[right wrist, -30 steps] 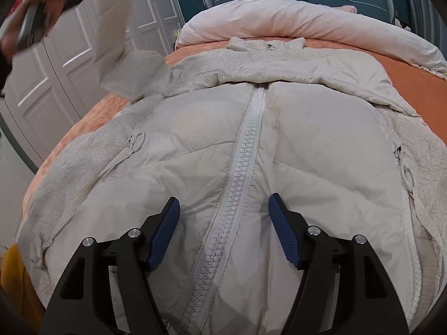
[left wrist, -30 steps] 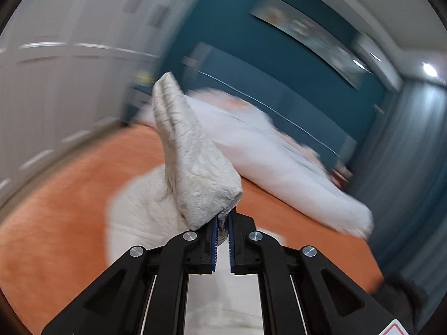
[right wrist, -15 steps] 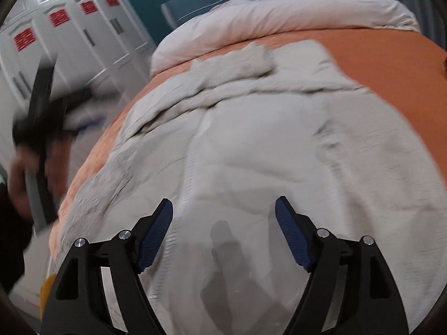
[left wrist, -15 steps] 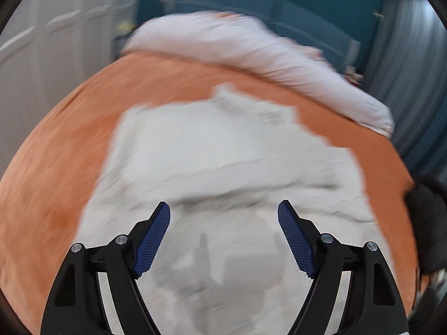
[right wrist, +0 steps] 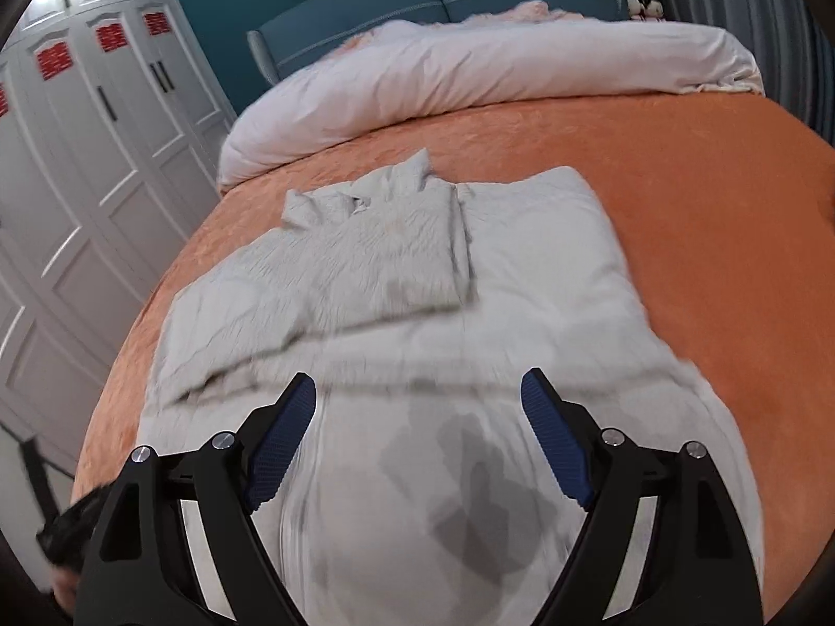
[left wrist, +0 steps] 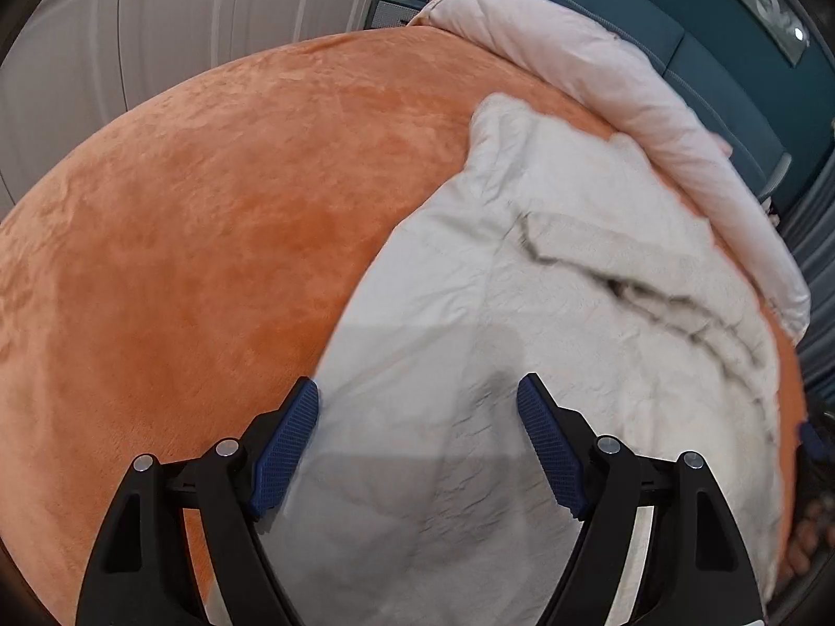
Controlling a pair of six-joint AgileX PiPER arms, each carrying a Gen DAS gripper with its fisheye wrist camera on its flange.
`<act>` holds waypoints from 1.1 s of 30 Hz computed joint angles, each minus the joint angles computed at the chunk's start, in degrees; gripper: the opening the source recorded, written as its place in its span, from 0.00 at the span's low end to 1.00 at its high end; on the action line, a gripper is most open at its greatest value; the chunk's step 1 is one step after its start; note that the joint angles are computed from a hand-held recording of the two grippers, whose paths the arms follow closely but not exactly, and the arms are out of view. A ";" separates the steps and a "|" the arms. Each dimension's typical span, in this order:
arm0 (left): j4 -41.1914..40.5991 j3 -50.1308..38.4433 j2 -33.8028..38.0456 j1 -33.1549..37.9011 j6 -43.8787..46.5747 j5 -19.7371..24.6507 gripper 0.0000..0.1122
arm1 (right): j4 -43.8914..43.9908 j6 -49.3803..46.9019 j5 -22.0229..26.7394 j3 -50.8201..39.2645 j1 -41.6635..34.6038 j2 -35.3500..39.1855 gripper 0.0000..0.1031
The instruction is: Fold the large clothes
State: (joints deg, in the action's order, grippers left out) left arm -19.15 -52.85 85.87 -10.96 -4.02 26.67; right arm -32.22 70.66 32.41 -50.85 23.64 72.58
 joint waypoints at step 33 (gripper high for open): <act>35.54 -32.01 29.50 -9.47 -36.20 1.04 0.73 | -15.20 5.45 -0.49 -12.17 -2.23 13.51 0.19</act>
